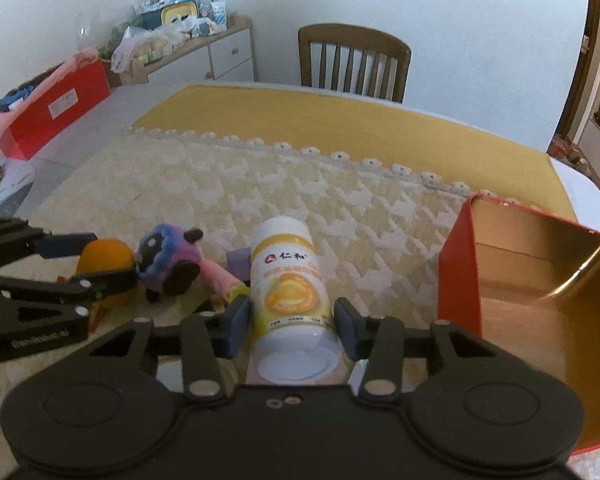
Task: Organize rigid objects
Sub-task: 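Reach the right tool to the white bottle while the left tool reaches the orange, then grasp the white bottle with the right tool while the left tool grasps the orange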
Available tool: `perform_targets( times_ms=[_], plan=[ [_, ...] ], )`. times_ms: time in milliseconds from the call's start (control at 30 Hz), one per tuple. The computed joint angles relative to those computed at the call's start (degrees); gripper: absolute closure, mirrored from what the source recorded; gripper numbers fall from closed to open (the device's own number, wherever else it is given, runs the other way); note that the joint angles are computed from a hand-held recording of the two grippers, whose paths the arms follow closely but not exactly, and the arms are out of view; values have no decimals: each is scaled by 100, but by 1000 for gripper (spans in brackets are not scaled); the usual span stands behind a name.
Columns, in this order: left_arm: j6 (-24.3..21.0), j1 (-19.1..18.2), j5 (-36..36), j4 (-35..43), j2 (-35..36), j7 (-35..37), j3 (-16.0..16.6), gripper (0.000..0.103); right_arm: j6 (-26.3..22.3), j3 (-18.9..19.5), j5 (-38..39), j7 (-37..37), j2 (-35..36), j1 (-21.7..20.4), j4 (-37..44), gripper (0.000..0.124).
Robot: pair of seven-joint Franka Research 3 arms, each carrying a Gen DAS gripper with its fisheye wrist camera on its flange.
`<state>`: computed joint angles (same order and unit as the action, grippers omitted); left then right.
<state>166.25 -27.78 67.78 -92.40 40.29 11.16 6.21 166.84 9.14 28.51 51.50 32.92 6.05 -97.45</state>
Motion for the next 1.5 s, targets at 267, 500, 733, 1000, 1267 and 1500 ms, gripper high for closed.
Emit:
perform_targets(
  times_ms=[267, 500, 733, 1000, 1267, 1500],
  plan=[
    [-449, -99, -155, -210, -249, -146, -107, 56, 189, 441, 426, -723, -220, -390, -212, 81],
    [-759, -62, -71, -446, -556, -477, -298, 56, 98, 657, 1066, -1423, -441, -676, -376, 81],
    [-910, 61, -381, -392, -732, -428, -617, 56, -189, 702, 1888, -2229, -652, -878, -367, 82],
    [-934, -52, -818, 248, -536, 29, -792, 56, -680, 499, 3037, -3034, -940, -1029, -267, 91],
    [-972, -437, -1288, 1408, 140, 1020, -740, 56, -1217, -61, 3446, -3026, -939, -1004, 75, 124],
    [-908, -581, -1745, 1567, 309, 1272, -589, 56, -1675, -264, 3272, -3099, -952, -1093, -46, 95]
  ],
)
